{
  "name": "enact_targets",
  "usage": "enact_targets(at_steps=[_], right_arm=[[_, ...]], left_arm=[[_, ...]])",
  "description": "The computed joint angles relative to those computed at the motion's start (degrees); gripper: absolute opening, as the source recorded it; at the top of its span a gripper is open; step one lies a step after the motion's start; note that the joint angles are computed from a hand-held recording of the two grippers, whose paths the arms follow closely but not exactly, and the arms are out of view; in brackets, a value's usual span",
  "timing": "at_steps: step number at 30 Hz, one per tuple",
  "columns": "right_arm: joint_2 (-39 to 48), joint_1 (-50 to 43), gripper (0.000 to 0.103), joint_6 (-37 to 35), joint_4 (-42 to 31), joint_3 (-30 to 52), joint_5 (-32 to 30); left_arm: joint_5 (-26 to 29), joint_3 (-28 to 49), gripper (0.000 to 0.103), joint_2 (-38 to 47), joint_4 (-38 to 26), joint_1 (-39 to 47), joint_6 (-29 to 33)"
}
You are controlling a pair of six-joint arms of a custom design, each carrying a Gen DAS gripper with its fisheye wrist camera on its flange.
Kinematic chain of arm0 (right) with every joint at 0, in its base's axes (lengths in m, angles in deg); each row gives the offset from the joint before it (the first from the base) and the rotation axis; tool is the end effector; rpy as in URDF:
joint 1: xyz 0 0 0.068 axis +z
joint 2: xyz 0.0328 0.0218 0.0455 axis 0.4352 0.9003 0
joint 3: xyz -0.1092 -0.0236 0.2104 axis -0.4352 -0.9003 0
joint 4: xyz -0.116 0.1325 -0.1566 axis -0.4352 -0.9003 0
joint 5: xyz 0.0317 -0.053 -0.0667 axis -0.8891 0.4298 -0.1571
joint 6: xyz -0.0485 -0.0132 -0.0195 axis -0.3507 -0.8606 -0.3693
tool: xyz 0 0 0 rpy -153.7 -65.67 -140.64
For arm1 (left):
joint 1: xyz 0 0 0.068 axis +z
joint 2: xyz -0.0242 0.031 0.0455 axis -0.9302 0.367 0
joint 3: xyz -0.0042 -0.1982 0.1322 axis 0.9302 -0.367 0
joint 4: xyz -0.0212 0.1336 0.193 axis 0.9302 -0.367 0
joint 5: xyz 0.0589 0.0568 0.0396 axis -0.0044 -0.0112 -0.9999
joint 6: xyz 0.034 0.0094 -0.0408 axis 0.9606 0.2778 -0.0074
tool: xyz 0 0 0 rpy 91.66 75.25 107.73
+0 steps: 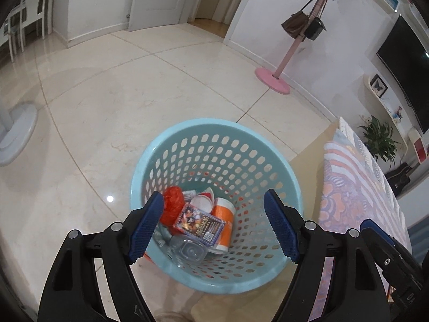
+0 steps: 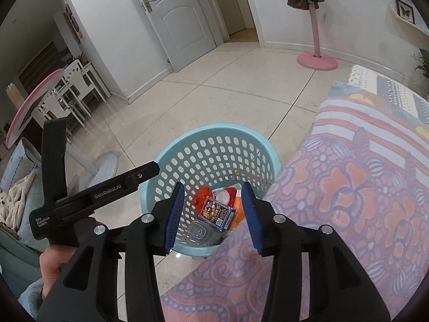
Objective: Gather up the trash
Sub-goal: 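Open both tools over the blue basket to drop box and cup, then move both open tools back over the bed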
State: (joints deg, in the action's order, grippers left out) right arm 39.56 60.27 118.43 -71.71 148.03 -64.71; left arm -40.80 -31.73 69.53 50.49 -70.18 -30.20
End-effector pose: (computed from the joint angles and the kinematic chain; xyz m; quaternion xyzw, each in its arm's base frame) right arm 0.3017 0.2046 0.1513 -0.0244 0.9205 0.1849 0.3433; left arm 0.3127 -0.0166 0.0968 -0.0750 0.9368 -0.1414 0.3112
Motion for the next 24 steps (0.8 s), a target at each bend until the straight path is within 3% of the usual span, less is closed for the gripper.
enact_targets(at_steps=[12, 18, 24], right_arm=[[-23.79, -0.34, 0.041, 0.26, -6.59, -12.53, 7.98], [-40.06, -2.65, 0.049, 1.93, -13.60, -20.33, 11.48], [-60.53, -7.03, 0.049, 2.31, -28.38, -26.30, 14.94]], left_arm=[[0.46, -4.18, 0.075, -15.75, -3.51, -7.00, -2.36], [-3.93, -3.47, 0.075, -21.88, -7.32, -18.84, -3.65], [-10.23, -2.28, 0.075, -23.32, -9.95, -34.68, -5.11]])
